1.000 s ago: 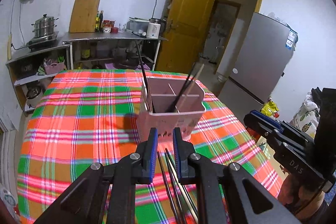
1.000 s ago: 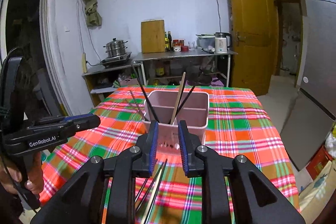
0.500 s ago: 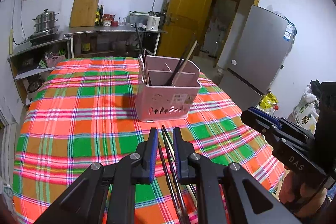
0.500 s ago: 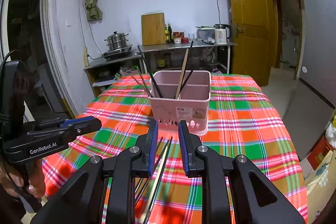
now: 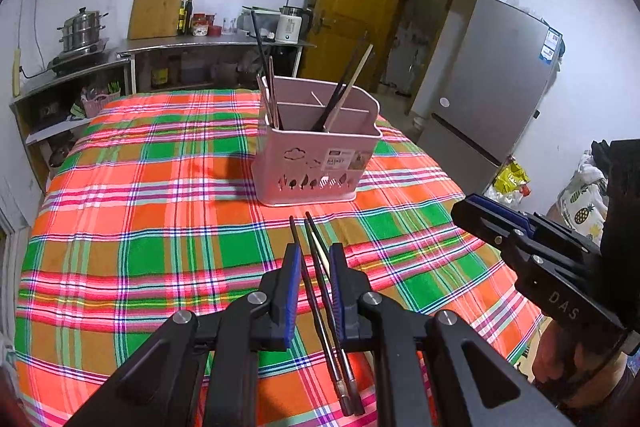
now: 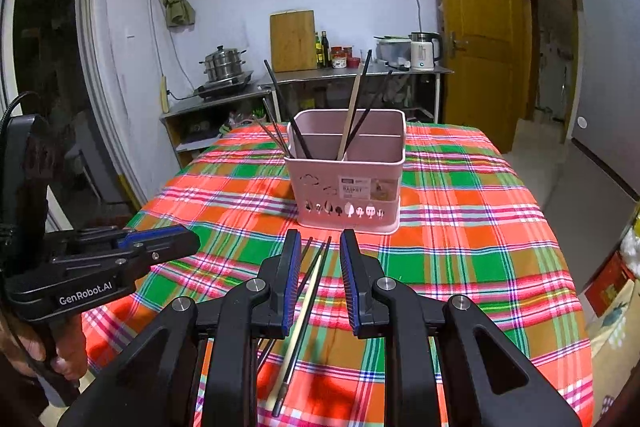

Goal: Organize utensils
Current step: 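Move both open tools back down to the remaining chopsticks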

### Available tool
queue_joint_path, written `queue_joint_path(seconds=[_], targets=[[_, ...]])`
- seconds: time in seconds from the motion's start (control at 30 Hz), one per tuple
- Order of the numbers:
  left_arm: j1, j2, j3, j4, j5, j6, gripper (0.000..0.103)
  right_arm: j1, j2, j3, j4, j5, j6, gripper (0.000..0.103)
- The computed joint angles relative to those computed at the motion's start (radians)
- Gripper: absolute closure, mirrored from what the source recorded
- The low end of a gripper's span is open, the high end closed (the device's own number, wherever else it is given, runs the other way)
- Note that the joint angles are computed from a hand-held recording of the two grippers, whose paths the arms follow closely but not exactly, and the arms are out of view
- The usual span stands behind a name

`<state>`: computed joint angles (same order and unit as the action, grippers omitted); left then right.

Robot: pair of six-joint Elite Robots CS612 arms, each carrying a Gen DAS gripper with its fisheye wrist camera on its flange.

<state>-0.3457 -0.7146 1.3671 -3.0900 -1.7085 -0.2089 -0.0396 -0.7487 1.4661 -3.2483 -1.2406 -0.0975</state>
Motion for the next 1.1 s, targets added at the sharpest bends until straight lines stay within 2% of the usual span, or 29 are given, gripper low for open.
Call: queue_joint_path(seconds=[0.27, 0.5, 0.87, 1.1], targets=[[0.002, 0.021, -0.025, 0.045, -0.013, -0.003, 0.089, 0.001, 0.010, -0.014, 0.036, 0.000, -0.003, 0.082], [0.001, 0.058, -0.074, 0.129, -0.031, 0.003, 0.089, 0.000, 0.030, -0.040, 0.089, -0.001, 0.001, 0.082], [0.004, 0.147, -0.217, 0.277, -0.047, -0.008, 0.089, -0.001, 0.064, -0.077, 0.171, -0.002, 0.008, 0.082], [0.002, 0.198, -0.307, 0.350, -0.031, -0.010, 0.089, -0.003, 0.083, -0.102, 0.210, -0.002, 0.014, 0.083]])
